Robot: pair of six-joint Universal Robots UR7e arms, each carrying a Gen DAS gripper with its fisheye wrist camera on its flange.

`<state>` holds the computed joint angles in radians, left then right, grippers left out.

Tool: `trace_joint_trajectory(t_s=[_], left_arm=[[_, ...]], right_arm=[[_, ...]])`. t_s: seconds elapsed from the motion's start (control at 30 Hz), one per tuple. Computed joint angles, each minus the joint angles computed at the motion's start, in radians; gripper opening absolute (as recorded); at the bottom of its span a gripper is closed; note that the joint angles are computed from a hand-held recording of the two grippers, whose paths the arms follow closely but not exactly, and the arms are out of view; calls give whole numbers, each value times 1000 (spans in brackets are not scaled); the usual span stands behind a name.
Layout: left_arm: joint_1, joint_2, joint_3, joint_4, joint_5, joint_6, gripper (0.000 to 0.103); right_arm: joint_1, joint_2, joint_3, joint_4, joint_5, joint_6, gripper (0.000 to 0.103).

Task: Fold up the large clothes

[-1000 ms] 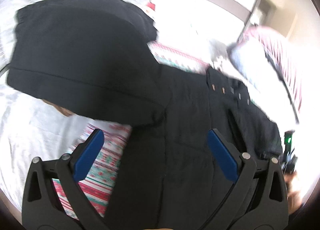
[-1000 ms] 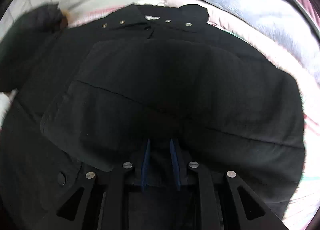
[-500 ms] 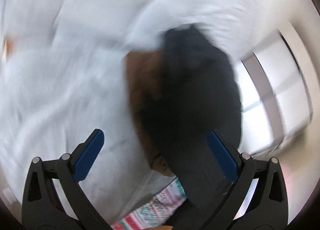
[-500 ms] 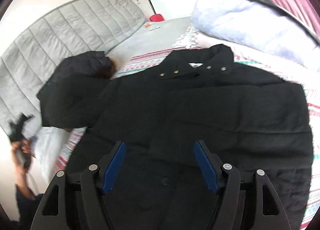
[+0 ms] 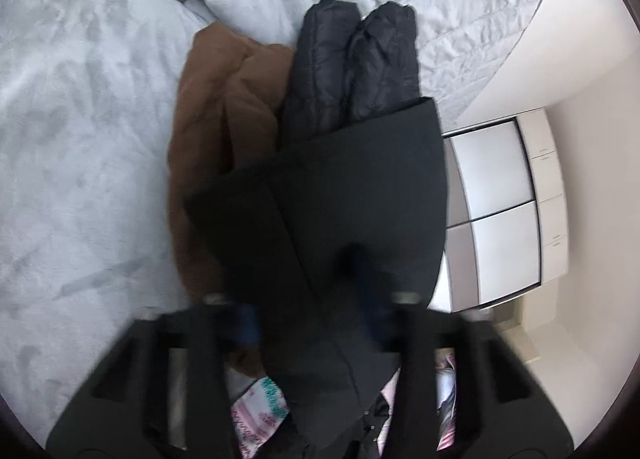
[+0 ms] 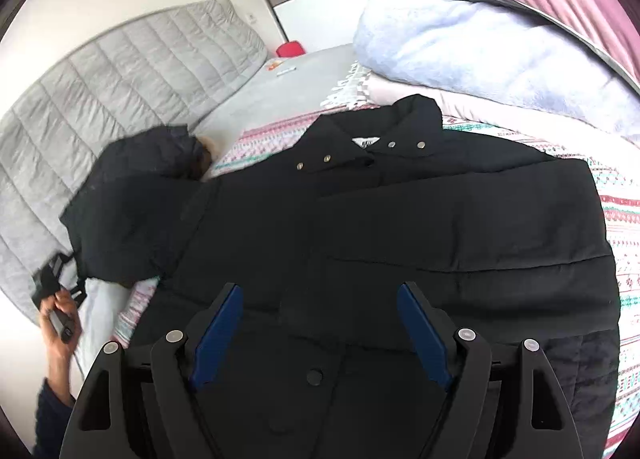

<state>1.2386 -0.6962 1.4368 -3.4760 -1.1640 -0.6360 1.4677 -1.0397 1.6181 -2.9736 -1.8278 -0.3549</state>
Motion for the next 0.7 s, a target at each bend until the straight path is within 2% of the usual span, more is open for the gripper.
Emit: trace_joint_trajectory(t_s=[0.07, 0.2, 0.33, 0.43, 0.53, 0.7], left_arm=[[-19, -12, 22, -59, 21, 38, 15], [-87, -26, 51, -168, 111, 192, 14], [-180, 7, 22, -261, 258, 413, 14], [-251, 54, -26, -321, 311, 607, 14], [-308, 99, -81, -299, 274, 757, 14], [-360, 183, -162, -116, 144, 790, 14]], right_arm=[[-10, -12, 7, -15, 21, 9, 81], [-40, -41, 11, -32, 53, 58, 81], [-92, -68, 0, -2, 98, 172, 81], [-125, -85, -12, 53, 135, 252, 81], [-141, -88, -26, 85, 162, 262, 81], [-154, -82, -45, 115, 185, 275, 81]])
